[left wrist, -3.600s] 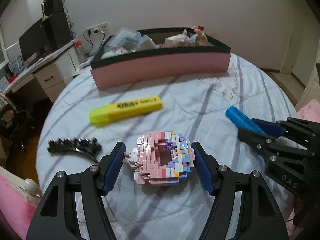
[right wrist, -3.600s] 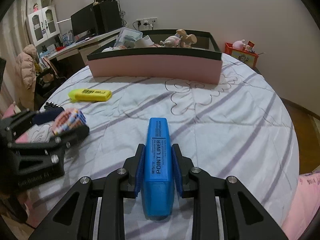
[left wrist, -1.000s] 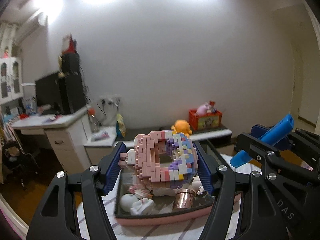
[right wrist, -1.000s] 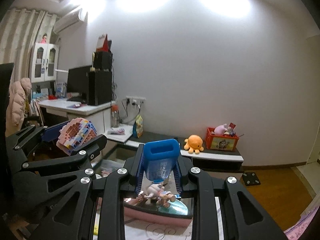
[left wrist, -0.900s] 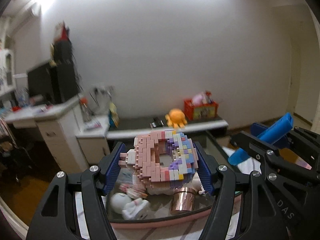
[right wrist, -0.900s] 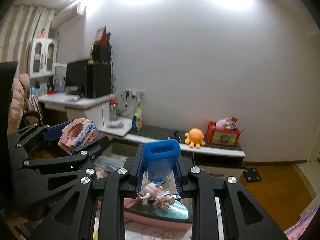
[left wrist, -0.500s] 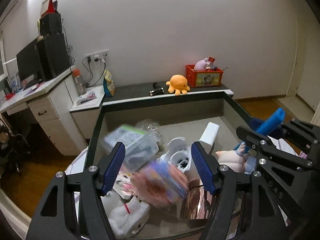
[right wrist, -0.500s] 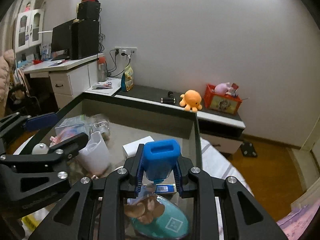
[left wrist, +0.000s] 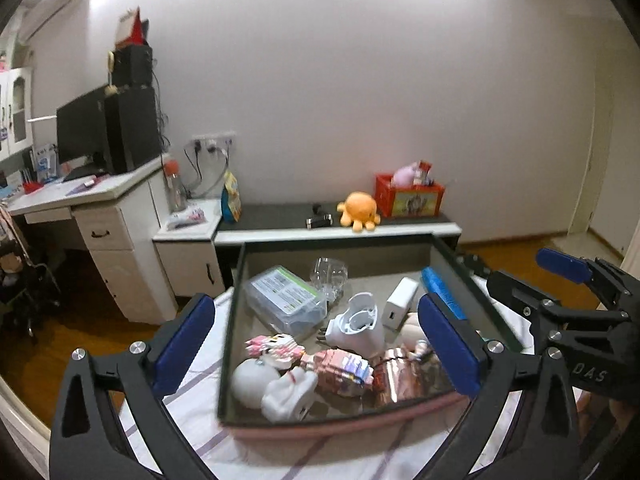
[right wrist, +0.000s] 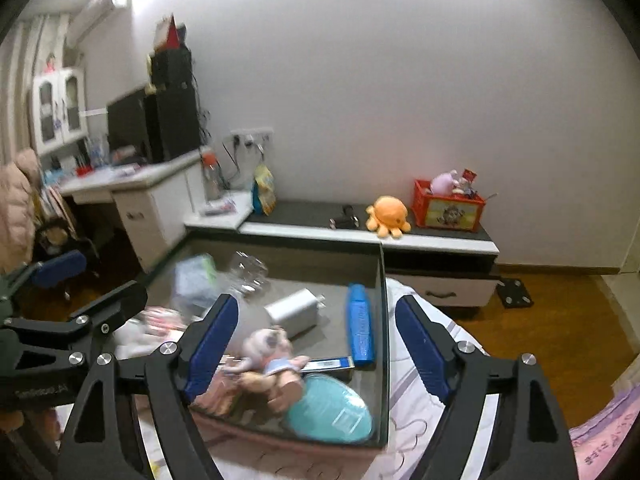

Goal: Organize rigid objects
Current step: 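Withdraw both tools from the tray back toward the hair clip and highlighter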

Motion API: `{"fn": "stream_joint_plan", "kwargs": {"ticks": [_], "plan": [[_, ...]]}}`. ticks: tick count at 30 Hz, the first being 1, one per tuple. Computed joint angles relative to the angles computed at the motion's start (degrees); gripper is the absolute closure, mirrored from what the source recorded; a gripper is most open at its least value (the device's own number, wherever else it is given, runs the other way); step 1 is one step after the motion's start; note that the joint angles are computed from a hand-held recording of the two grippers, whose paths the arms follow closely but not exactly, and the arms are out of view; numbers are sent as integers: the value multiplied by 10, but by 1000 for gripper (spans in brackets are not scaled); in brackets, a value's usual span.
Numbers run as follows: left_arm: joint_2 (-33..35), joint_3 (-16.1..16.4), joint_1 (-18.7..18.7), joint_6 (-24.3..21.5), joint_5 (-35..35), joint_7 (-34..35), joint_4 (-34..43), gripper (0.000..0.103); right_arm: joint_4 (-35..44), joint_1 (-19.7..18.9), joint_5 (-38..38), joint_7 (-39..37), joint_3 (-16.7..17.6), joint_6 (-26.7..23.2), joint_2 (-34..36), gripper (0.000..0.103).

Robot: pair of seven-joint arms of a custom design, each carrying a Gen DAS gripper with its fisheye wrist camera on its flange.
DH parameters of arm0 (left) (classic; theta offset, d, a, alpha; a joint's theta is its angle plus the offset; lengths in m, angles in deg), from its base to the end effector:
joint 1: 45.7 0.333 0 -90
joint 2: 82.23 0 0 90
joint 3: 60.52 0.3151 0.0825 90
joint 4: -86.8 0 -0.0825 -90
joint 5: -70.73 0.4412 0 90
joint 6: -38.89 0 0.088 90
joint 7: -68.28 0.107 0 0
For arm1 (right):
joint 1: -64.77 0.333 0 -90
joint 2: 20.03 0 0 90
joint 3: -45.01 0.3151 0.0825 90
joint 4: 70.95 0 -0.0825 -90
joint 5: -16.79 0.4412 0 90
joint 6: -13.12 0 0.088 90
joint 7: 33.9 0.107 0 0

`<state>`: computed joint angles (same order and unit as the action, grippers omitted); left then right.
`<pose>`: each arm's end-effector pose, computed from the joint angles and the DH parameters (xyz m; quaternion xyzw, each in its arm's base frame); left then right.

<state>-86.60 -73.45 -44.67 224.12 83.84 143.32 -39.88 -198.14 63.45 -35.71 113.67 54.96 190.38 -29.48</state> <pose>0.5914 -0.1499 0.5133 -0.5417 0.6604 -0.4101 0.3197 0.5639 0.1559 0.5146 -0.6268 0.5940 -0.3338 0.3779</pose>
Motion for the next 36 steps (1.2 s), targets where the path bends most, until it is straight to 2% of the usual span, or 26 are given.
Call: {"fn": "stream_joint_plan", "kwargs": {"ticks": [2,3,4,5,7,8,10,13,15,16,17,18,20,23,25,28,31,36], "plan": [[-44,58,-61,23,-30,27,-45,0,-25,-4,-7,9,7,12,-36,12],[-65,77,-81,35,-39,33,-66,0,-35,-10,-3,8,15,16,-50,11],[-86,106,-111,40,-44,40,-86,0,-48,-25,-7,21,31,19,-70,7],[-102,117,-121,48,-50,45,-103,0,-63,-50,-18,43,57,23,-95,0],[-149,99,-102,66,-66,48,-149,0,-88,-91,-28,71,97,30,-138,0],[-165,100,-102,68,-69,50,-164,0,-108,-94,-22,72,98,48,-162,0],[-203,98,-100,71,-77,53,-197,0,-145,-66,-1,55,79,54,-203,0],[-252,90,-96,78,-86,56,-239,0,-185,-76,17,55,102,55,-263,0],[-288,84,-94,79,-90,60,-267,0,-214,-90,29,62,122,73,-309,0],[-300,79,-91,79,-92,62,-277,0,-228,-80,37,59,125,66,-331,0],[-314,69,-83,80,-95,66,-288,0,-236,-68,43,51,122,60,-342,0],[-333,40,-56,81,-102,65,-301,0,-246,-63,49,47,128,61,-359,0],[-356,21,-40,82,-107,69,-316,0,-263,-59,64,43,138,61,-386,0],[-387,42,-60,81,-109,72,-341,0,-283,-52,88,38,154,49,-420,0],[-404,57,-76,80,-109,74,-356,0,-297,-39,104,29,153,45,-438,0],[-418,56,-78,75,-110,76,-370,0,-311,-30,128,17,158,38,-456,0],[-429,42,-66,72,-114,76,-381,0,-321,-25,149,4,171,25,-470,0],[-429,52,-73,60,-113,81,-392,0,-332,-19,183,-25,178,28,-466,0]]}}
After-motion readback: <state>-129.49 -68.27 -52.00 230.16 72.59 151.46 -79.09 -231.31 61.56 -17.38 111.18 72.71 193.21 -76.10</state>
